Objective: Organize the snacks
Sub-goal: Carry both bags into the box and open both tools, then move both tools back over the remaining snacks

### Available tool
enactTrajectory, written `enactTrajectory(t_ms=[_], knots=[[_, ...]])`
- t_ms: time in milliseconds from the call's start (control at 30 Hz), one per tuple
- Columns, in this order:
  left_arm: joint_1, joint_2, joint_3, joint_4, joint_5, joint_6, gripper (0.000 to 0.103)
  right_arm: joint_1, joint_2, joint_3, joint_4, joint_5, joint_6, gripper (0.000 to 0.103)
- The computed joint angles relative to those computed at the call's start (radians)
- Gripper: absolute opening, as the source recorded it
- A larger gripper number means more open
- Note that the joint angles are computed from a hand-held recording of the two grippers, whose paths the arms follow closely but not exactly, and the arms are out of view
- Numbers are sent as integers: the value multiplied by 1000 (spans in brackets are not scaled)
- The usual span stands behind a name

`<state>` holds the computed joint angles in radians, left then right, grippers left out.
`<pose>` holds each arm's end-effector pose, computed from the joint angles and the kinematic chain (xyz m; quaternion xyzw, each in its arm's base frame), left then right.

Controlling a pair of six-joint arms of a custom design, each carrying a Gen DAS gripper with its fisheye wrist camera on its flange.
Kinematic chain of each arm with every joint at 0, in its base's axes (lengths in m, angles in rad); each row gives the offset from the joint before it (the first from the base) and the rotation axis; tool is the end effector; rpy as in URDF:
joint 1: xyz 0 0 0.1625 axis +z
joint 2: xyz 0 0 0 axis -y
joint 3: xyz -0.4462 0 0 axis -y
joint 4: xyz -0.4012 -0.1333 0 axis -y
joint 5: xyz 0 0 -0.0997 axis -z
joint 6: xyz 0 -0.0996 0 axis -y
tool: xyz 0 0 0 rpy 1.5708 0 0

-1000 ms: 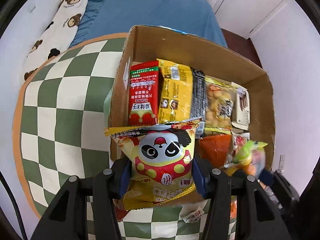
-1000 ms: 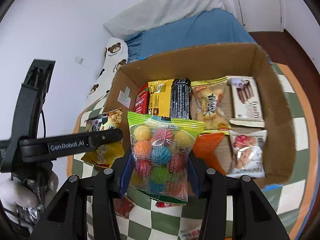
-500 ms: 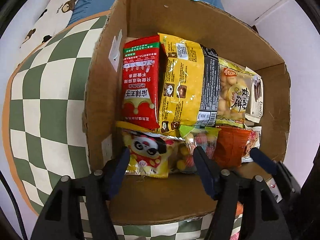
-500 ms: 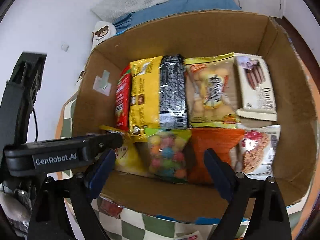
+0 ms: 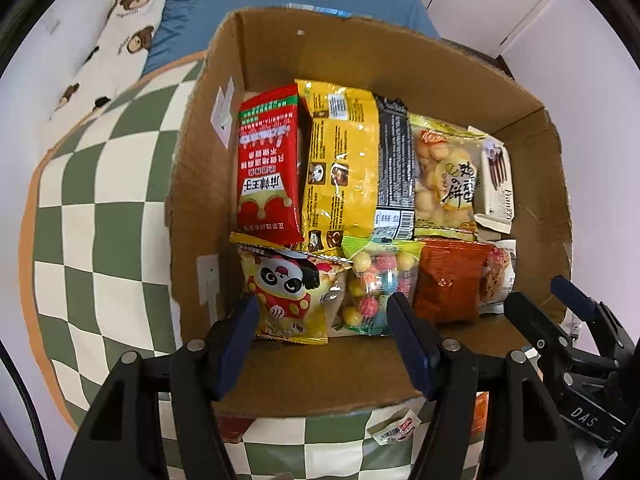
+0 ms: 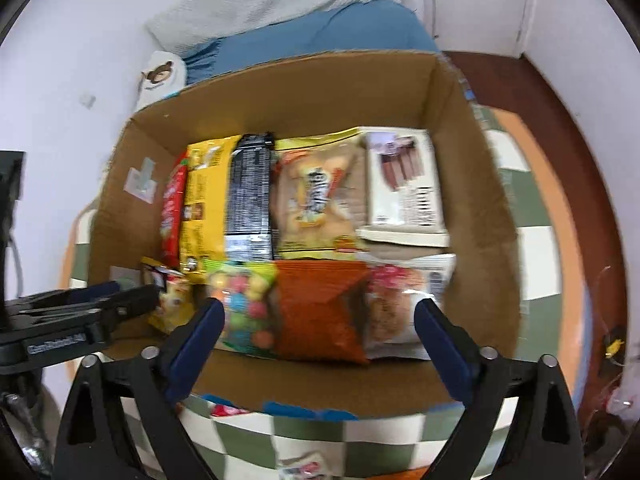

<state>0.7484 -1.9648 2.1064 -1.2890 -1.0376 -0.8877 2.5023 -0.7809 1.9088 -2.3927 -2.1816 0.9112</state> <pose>-0.0812 -0.3264 0.3987 0.0245 0.9444 -0.0614 0.3220 0.4943 -0.2726 0.0063 0.0554 -0.9421 0.1488 0.2955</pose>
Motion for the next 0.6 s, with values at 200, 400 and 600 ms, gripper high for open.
enactTrajectory(t_ms=[200,400,600], knots=[[-114,-56,4,65,32,-72,86,47,-43,-1,70,-60,38,98],[-286,-115,-16,214,83,-217,91,119,-84,-23,165,-134,80,100],[-481,-164,-53,358,78,-376,91,201,-119,-57,252,-193,132,100]])
